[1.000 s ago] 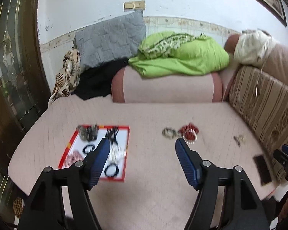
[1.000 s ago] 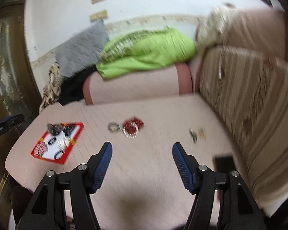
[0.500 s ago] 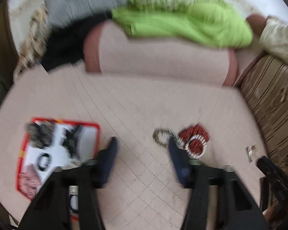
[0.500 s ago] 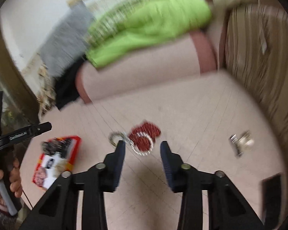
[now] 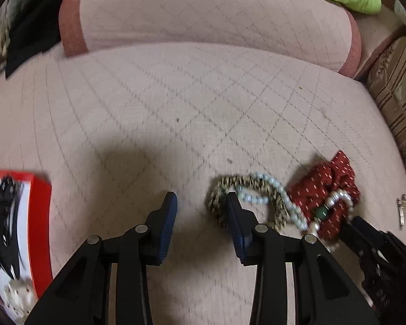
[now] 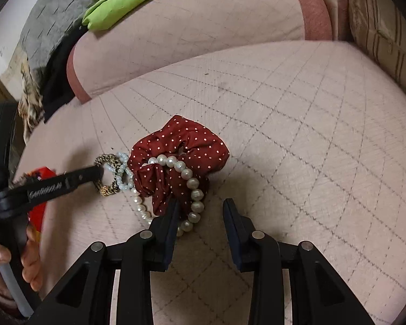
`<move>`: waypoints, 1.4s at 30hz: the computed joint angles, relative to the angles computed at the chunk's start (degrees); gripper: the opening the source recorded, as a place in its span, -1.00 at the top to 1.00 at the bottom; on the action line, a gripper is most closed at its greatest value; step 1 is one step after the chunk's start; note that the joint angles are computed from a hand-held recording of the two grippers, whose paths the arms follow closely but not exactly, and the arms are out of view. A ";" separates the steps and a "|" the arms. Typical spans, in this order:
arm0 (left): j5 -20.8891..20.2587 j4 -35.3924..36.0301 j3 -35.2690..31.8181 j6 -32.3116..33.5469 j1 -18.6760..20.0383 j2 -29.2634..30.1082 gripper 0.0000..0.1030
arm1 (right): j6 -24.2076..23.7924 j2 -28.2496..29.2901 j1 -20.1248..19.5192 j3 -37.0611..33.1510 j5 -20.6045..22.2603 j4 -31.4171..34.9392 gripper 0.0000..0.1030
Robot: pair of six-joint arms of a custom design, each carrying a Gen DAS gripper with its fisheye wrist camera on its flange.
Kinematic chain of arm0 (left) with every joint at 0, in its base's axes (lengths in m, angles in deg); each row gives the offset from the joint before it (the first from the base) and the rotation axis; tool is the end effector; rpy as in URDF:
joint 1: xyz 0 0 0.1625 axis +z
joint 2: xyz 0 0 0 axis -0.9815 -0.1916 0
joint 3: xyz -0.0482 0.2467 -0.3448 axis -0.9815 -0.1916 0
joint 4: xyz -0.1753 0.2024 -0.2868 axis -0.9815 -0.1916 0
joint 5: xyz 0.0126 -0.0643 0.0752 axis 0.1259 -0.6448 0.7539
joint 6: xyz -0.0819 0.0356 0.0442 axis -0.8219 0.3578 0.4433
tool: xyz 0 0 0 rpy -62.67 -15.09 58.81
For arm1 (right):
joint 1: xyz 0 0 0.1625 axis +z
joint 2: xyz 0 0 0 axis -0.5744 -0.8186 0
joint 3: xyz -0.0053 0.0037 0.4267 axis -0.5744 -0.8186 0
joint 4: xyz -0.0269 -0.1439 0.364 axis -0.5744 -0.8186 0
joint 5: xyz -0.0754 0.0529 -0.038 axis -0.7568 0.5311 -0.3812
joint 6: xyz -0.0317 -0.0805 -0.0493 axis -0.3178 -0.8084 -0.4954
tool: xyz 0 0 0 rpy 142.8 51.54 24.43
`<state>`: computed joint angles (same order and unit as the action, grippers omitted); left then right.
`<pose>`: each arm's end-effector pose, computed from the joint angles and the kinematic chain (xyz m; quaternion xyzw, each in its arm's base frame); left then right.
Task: Organize jewelry
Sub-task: 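Grasp the beaded bracelet with the left tool while the right tool grasps the pearl bracelet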
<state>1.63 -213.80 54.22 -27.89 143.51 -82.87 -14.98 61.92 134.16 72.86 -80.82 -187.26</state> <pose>-0.1668 -0.8364 0.1888 0.0568 0.9025 -0.2341 0.3571 0.2215 -0.7876 0.1150 0.1493 -0.9356 0.2432 0.2079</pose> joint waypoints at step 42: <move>3.76 -11.89 39.54 -9.17 -7.32 -19.54 0.91 | -7.22 -7.74 3.11 20.96 -8.12 -13.28 0.80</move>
<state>5.39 -225.69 93.76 -37.06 136.20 -102.41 -22.20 54.19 137.27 93.82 -88.94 -200.54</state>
